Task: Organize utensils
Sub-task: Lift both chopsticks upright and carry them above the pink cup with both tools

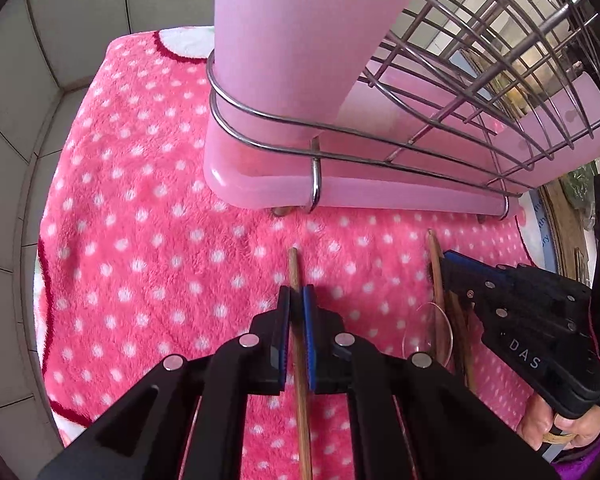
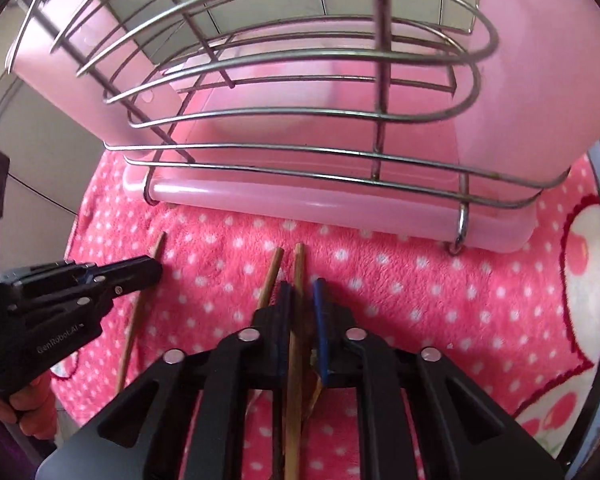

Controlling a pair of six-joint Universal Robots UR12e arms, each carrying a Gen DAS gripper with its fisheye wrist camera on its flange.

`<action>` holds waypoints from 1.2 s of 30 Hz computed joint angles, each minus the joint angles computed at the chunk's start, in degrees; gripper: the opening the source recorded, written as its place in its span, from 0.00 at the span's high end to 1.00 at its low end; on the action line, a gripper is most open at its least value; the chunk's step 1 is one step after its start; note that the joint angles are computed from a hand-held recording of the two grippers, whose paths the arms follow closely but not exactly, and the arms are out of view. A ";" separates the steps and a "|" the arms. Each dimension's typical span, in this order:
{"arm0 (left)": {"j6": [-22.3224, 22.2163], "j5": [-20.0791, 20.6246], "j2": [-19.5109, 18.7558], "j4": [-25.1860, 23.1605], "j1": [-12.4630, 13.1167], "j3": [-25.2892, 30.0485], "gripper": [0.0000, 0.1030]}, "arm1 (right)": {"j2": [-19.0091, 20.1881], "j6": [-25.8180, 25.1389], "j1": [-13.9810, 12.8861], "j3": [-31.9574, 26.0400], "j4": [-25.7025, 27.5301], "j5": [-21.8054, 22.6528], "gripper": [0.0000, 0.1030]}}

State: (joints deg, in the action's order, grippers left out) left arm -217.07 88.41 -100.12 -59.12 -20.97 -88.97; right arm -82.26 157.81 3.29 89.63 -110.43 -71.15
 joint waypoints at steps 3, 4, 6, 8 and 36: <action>0.40 0.60 -0.75 0.26 -0.41 0.63 0.94 | -0.09 0.55 -0.65 0.11 0.51 2.01 0.94; 0.21 0.70 -0.95 0.41 -0.51 0.75 0.94 | -0.16 0.70 -1.02 0.20 0.67 2.71 0.94; -0.65 0.71 -1.35 0.55 -0.63 1.16 0.94 | -0.32 1.13 -1.63 0.32 0.70 3.89 0.94; -1.50 0.31 -1.15 1.54 -0.45 0.62 0.95 | -0.67 1.34 -2.36 0.57 0.43 4.91 0.95; -4.25 10.30 8.62 23.39 -4.15 -6.81 0.96 | -11.13 0.57 -12.83 7.25 -10.46 24.50 0.95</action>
State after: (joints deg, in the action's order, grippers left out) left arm -221.32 98.70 -91.50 -35.73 -25.12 -95.78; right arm -93.39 158.38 -9.54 96.89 -120.89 -46.65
